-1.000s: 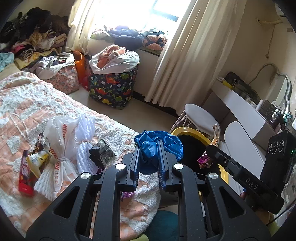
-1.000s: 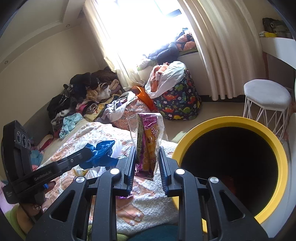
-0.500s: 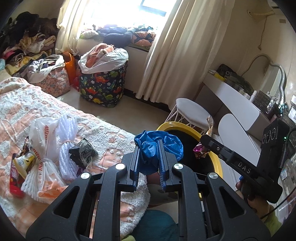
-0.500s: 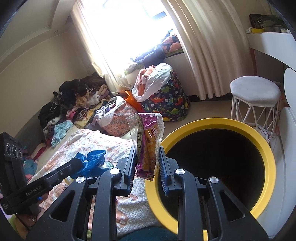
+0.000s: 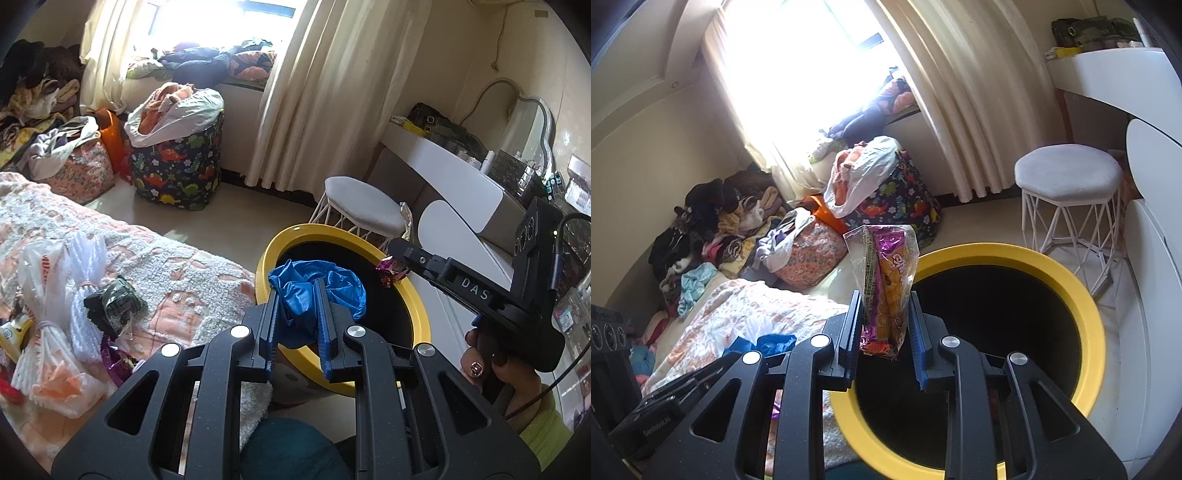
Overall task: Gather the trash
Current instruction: 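Open both tools over the bin, dropping the blue bag and snack bag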
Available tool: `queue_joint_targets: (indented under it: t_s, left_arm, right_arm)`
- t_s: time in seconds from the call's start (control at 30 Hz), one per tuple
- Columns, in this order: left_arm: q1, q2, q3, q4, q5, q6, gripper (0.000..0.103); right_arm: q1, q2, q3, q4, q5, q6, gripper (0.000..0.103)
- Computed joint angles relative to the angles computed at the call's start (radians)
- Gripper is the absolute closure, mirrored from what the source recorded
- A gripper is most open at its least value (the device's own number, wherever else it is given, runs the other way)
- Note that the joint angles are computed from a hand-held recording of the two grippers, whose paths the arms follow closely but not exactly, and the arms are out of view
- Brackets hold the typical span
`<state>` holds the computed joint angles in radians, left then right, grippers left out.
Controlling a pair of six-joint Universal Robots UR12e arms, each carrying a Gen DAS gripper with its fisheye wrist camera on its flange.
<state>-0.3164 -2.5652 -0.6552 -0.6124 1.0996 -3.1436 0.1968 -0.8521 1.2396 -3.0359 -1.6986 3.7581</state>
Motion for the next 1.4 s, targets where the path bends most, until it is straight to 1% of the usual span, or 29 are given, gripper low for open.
queue_joint_targets:
  t_s: [0.2,0.33,0.63,0.67,0.7,0.77,0.8,0.83,0.87,0.9,0.97,1.0,1.03,1.07,1.1,1.17,1.27,1.4]
  left_arm:
    - [-0.017,-0.022,0.036,-0.043,-0.002,0.049,0.091]
    - [-0.027,-0.044,0.074,-0.088,0.002,0.080,0.091]
    - [-0.039,-0.095,0.156,-0.160,0.000,0.129,0.090]
    - [-0.039,-0.102,0.168,-0.173,-0.001,0.127,0.089]
    - [-0.040,-0.108,0.181,-0.185,-0.001,0.121,0.086]
    - [-0.039,-0.118,0.197,-0.195,-0.001,0.104,0.070]
    - [-0.038,-0.116,0.191,-0.189,0.000,0.095,0.066]
    - [-0.036,-0.113,0.183,-0.180,-0.001,0.085,0.060]
    - [-0.034,-0.109,0.175,-0.171,-0.003,0.076,0.054]
    - [-0.032,-0.104,0.165,-0.160,-0.001,0.067,0.050]
    - [-0.027,-0.091,0.138,-0.127,0.004,0.039,0.037]
    - [-0.025,-0.081,0.119,-0.109,0.007,0.027,0.034]
    - [-0.022,-0.073,0.102,-0.090,0.012,0.010,0.028]
    - [-0.019,-0.067,0.089,-0.075,0.013,-0.004,0.024]
    - [-0.017,-0.061,0.079,-0.064,0.017,-0.015,0.022]
    - [-0.012,-0.048,0.053,-0.035,0.036,-0.037,0.014]
    - [-0.007,-0.028,0.015,0.014,0.072,-0.053,0.011]
    - [0.001,-0.011,-0.013,0.069,0.117,-0.078,0.011]
  right_arm:
    - [-0.012,-0.009,0.027,-0.005,-0.026,0.027,0.080]
    - [-0.020,-0.012,0.042,-0.001,-0.036,0.055,0.080]
    - [-0.044,-0.014,0.071,0.018,-0.018,0.125,0.080]
    - [-0.046,-0.013,0.073,0.019,-0.011,0.132,0.078]
    - [-0.050,-0.013,0.075,0.020,0.002,0.139,0.078]
    - [-0.054,-0.012,0.077,0.031,0.007,0.153,0.076]
    - [-0.054,-0.012,0.077,0.039,0.006,0.162,0.071]
    - [-0.056,-0.012,0.077,0.043,0.007,0.168,0.068]
    - [-0.056,-0.012,0.078,0.045,0.008,0.175,0.062]
    - [-0.056,-0.011,0.077,0.048,0.005,0.180,0.060]
    - [-0.054,-0.011,0.075,0.053,-0.001,0.183,0.057]
    - [-0.052,-0.010,0.072,0.056,-0.004,0.180,0.056]
    - [-0.049,-0.010,0.069,0.058,-0.008,0.176,0.055]
    - [-0.046,-0.009,0.065,0.059,-0.013,0.167,0.054]
    - [-0.044,-0.007,0.061,0.059,-0.015,0.158,0.052]
    - [-0.038,-0.005,0.053,0.056,-0.020,0.139,0.051]
    - [-0.027,0.001,0.037,0.054,-0.028,0.105,0.050]
    - [-0.019,0.007,0.017,0.051,-0.019,0.067,0.049]
